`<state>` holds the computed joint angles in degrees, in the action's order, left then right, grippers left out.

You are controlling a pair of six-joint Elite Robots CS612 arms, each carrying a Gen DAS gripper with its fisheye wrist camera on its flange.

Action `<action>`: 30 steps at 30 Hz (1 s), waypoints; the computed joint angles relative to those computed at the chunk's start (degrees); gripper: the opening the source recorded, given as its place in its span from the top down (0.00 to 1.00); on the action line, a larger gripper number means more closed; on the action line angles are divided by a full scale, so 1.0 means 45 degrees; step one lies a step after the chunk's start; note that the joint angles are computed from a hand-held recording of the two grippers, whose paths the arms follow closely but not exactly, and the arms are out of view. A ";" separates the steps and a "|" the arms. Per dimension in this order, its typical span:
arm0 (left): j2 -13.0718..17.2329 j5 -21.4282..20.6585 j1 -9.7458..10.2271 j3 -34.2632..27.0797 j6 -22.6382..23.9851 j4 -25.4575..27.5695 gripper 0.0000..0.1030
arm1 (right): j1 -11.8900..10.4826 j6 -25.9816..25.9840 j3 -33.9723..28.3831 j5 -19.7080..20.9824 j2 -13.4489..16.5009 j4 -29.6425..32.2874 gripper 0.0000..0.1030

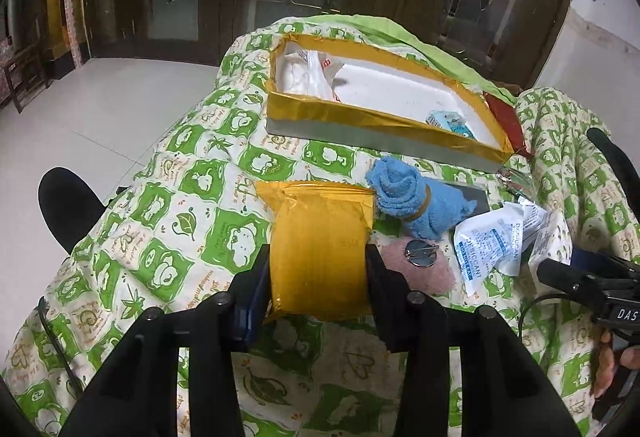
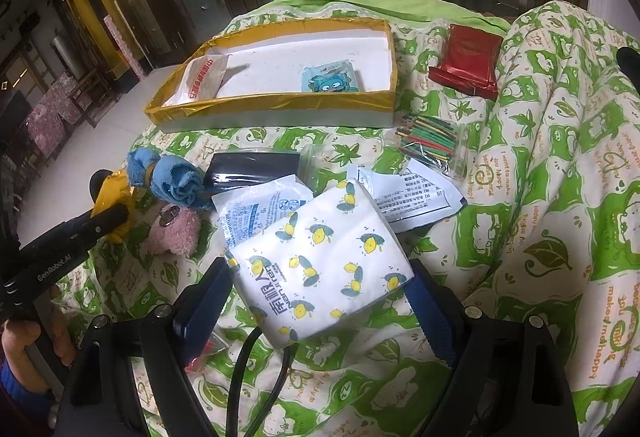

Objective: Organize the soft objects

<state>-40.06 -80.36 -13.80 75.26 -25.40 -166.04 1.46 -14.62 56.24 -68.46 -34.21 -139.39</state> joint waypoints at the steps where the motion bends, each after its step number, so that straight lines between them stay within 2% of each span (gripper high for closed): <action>1: -0.0004 0.0002 -0.0003 0.0004 0.0003 -0.0027 0.58 | -0.0001 0.0004 0.0000 0.0008 0.0003 -0.0003 0.13; 12: -0.0191 -0.0005 0.0017 0.0309 -0.0163 -0.0727 0.59 | -0.0027 0.0212 0.0161 0.0197 -0.0054 -0.0416 0.13; 19: -0.0438 0.0217 -0.0121 0.0730 0.0220 -0.1742 0.59 | -0.0062 0.0541 0.0482 0.0541 -0.0176 -0.1399 0.13; 30: -0.0456 0.0223 -0.0157 0.0748 0.0374 -0.1780 0.59 | -0.0071 0.0658 0.0540 0.0586 -0.0186 -0.1628 0.13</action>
<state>-42.12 -79.36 -14.51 78.62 -23.72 -174.05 1.14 -11.67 58.67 -65.83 -35.05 -146.72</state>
